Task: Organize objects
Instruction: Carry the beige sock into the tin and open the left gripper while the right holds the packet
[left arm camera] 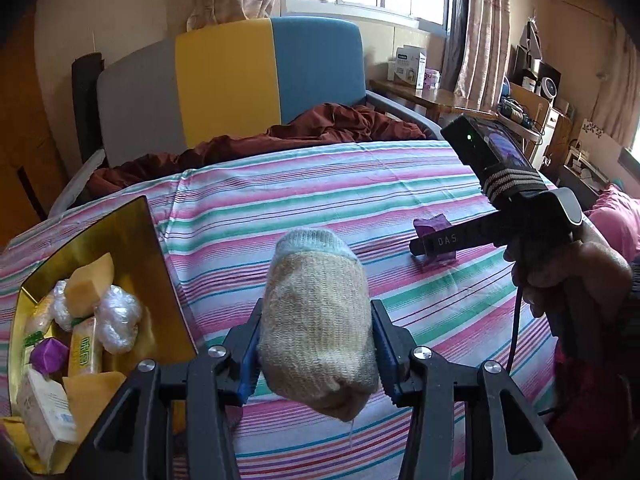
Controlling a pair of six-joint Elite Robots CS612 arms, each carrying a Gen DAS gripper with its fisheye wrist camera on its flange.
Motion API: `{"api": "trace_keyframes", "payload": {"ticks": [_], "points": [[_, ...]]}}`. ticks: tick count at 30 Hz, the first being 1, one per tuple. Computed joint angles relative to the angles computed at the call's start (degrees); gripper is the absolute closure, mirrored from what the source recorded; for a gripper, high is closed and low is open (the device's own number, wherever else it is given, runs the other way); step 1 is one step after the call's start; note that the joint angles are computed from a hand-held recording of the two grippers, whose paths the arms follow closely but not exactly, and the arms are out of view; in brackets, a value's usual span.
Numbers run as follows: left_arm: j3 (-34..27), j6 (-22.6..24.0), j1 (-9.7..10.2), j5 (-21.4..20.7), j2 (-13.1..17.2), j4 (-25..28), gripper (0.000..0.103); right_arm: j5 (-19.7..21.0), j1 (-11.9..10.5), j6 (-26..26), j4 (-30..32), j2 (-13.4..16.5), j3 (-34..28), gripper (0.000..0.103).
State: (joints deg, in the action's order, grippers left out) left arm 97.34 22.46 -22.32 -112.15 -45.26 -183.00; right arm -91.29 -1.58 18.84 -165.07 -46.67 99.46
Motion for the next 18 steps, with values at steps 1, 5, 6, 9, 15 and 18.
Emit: {"api": "trace_keyframes", "payload": {"ticks": [1,5,6,9,15,18], "points": [[0.01,-0.28,0.22,0.01,-0.13,-0.32,0.055,-0.11,0.03,-0.01,-0.12,-0.2,0.31,0.068],[0.01,-1.3,1.01,0.15,-0.45,-1.36,0.055,-0.92,0.38,0.0,-0.13,-0.29,0.45,0.068],[-0.06,-1.68,1.26,0.05,-0.5,-1.54,0.055,-1.19,0.53,-0.02,-0.09,-0.21,0.36,0.068],[-0.22,-2.59,1.79,0.52,-0.58,-2.52,0.055,-2.08,0.95,0.0,0.0,-0.07,0.23,0.068],[-1.02,-4.46,3.28,1.04,-0.51,-2.92,0.055,-3.86,1.79,0.65,-0.05,0.11,0.12,0.069],[-1.65,-6.01,4.3,1.0,-0.35,-2.65,0.055,-4.13,1.92,0.85,-0.02,0.11,0.09,0.069]]}}
